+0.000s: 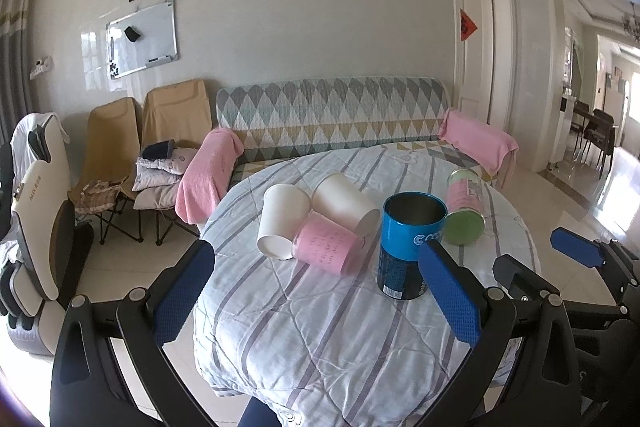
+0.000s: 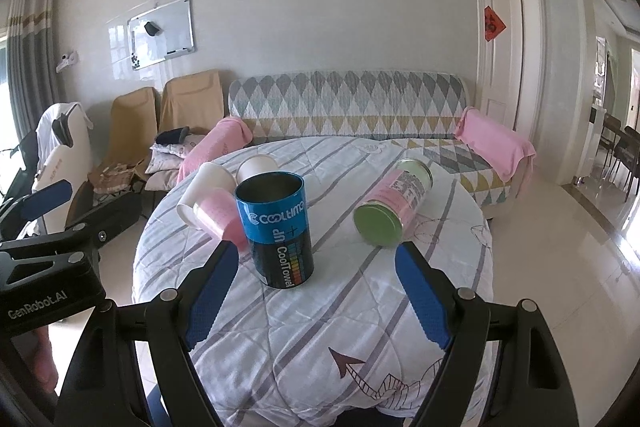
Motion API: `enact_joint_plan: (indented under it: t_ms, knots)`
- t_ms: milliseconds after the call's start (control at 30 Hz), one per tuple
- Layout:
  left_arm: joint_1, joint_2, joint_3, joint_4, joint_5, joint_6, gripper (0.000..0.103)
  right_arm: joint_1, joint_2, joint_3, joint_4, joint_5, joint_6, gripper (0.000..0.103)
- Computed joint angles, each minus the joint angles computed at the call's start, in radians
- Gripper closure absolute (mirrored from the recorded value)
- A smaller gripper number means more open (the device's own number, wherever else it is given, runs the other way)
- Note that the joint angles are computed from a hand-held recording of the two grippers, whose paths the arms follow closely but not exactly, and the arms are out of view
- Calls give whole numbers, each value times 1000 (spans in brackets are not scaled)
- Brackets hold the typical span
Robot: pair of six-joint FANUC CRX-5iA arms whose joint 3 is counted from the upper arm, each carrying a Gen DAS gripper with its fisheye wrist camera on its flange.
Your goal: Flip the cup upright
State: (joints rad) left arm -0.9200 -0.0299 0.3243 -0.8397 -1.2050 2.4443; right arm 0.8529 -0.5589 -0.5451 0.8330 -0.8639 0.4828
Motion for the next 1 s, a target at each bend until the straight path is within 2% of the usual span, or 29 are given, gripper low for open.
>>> enact_joint_plan:
  t_ms: [200,300,433,733,1000]
  knots:
    - [-20,-2,-2,-32,7,13,0,-3,-8,-7,-1,5,-2,21]
    - [-50,-16,-15,-91,19,48,0,-9,-20,-23,23,25,-23,21]
    - [-88,-17,-10,-164,-5,74,0,-20,-60,-88,146,86,-122,21]
    - [-90,-9,0,-163,-17,62,0,-82,-88,-141,282,206,-223,21]
    - [-89,0,3,-157,-3,54,0,-90,-78,-134,271,216,-212,21]
